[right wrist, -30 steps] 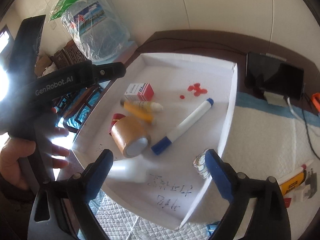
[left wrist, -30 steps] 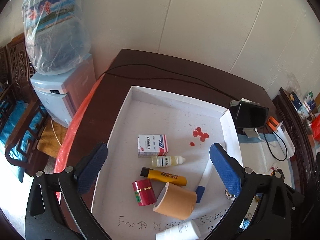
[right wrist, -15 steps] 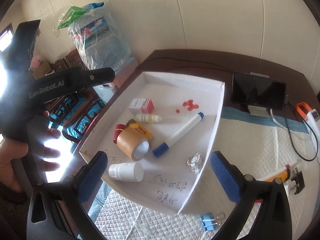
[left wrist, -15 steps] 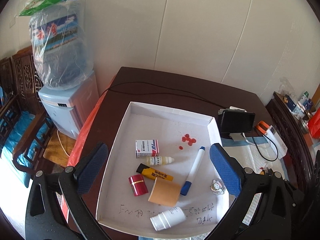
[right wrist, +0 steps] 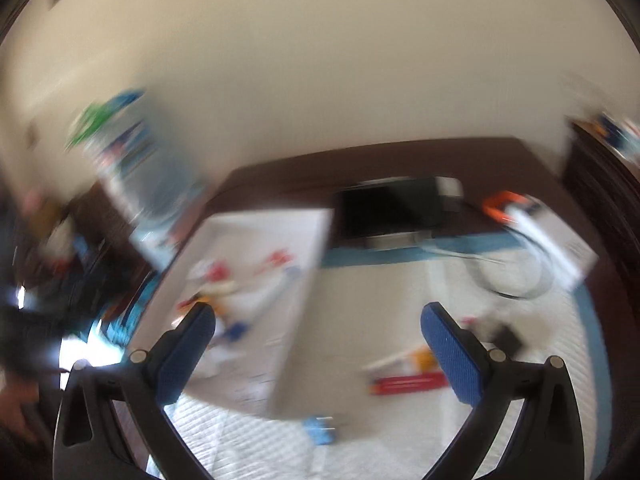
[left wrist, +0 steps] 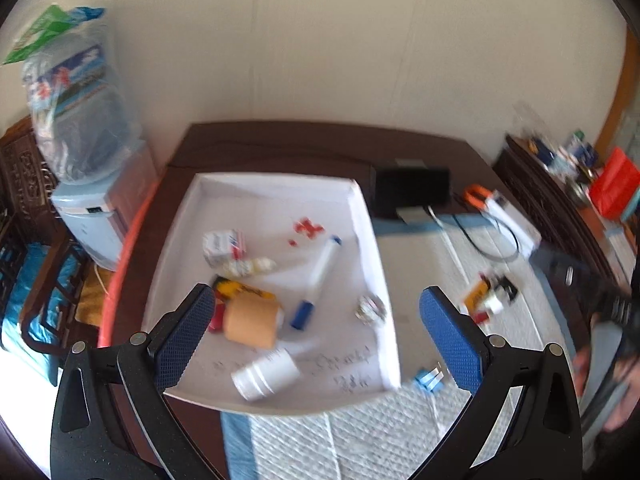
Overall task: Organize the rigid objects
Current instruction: 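Grasp the blue binder clip with the left gripper while the right grasps the white charger plug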
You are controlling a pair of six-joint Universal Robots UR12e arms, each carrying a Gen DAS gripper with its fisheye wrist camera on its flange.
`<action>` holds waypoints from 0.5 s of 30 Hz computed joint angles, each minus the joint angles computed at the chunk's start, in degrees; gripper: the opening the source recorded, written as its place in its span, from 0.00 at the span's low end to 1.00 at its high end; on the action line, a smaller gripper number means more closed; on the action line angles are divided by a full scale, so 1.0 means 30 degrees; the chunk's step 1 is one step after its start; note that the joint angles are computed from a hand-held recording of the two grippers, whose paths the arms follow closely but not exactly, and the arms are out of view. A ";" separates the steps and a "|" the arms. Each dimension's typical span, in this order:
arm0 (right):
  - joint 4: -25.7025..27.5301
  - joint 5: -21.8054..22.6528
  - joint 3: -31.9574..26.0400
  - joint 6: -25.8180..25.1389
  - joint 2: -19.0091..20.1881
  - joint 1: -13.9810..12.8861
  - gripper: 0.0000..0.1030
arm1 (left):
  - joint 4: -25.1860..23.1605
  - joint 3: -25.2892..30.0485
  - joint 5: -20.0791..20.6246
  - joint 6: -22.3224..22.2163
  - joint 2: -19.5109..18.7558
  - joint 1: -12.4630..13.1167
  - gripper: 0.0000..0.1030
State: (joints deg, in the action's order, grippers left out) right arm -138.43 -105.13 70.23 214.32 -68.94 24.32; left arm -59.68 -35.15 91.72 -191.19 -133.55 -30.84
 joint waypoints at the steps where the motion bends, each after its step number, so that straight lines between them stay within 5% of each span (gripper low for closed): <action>1: -0.0023 -0.0291 0.0546 0.0904 -0.0364 -0.0194 1.00 | -0.0405 0.0092 -0.0243 0.0203 -0.0088 -0.0103 1.00; 4: -0.0273 -0.0759 0.1824 0.2323 -0.1167 -0.0536 1.00 | -0.1557 0.0509 -0.0933 0.0914 -0.0454 -0.0420 1.00; 15: 0.0561 -0.0177 0.4588 0.2721 -0.2721 -0.1202 1.00 | -0.3810 0.1580 -0.2734 0.4231 -0.1553 -0.1252 1.00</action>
State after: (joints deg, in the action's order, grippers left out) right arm -136.75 -105.66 84.00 222.48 -77.10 20.71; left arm -71.11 -30.41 83.51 -178.50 -138.21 -34.60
